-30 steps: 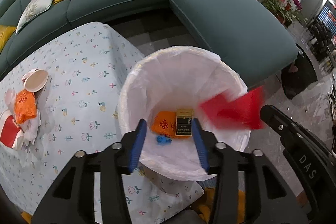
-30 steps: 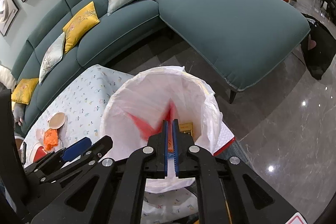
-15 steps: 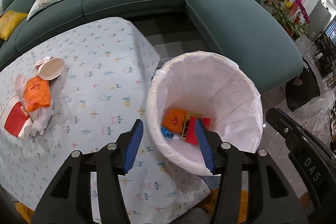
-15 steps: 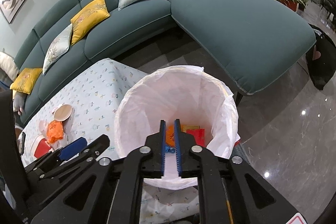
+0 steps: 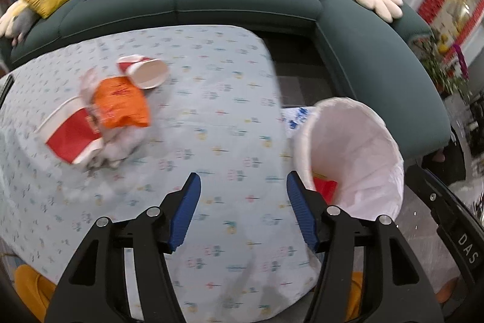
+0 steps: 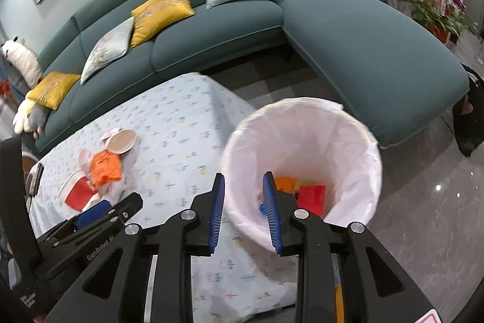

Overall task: Collect trash
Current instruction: 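Move both tools back toward the cups and tissues on the table, then grasp the red-and-white paper cup with the left tool while the right tool grasps the orange bag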

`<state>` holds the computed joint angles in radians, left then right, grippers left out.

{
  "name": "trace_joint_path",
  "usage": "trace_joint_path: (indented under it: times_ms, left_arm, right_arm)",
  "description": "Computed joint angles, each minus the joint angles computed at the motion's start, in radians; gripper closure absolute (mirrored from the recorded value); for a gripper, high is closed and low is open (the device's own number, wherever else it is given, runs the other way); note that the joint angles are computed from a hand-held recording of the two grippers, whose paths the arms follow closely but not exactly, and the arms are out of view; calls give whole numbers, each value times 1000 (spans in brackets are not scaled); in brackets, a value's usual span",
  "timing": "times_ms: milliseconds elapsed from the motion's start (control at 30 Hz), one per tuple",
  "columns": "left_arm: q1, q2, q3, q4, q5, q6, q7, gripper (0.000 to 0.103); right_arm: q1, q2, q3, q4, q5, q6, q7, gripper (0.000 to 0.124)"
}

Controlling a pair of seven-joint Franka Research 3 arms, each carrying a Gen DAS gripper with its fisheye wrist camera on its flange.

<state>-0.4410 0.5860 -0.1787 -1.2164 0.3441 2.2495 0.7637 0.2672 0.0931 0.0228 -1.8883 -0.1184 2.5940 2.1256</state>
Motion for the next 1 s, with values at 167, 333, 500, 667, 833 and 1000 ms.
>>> trace_joint_path:
  times_ms: [167,333,500,667,833,1000]
  left_arm:
    - [48,-124,15,-190,6,62,-72,38]
    - [98,-211,18,-323,21,96,-137,32]
    - [149,-274,18,-429,22,129,-186,26]
    - [197,-302,24,-486,19,146,-212,24]
    - [244,-292,25,-493,-17,166,-194,24]
    - [279,-243,20,-449,-70,182,-128,25]
  right_arm:
    - [32,25,19,38,-7,-21,-2,95]
    - [71,66,29,94,-18,-49,-11,91]
    - [112,121,33,166,-17,-80,-30,86]
    - [146,190,33,250,5,-116,-63,85]
    - [175,289,31,376,41,-168,-99,83]
    - [200,408,27,540,82,-233,-134,83]
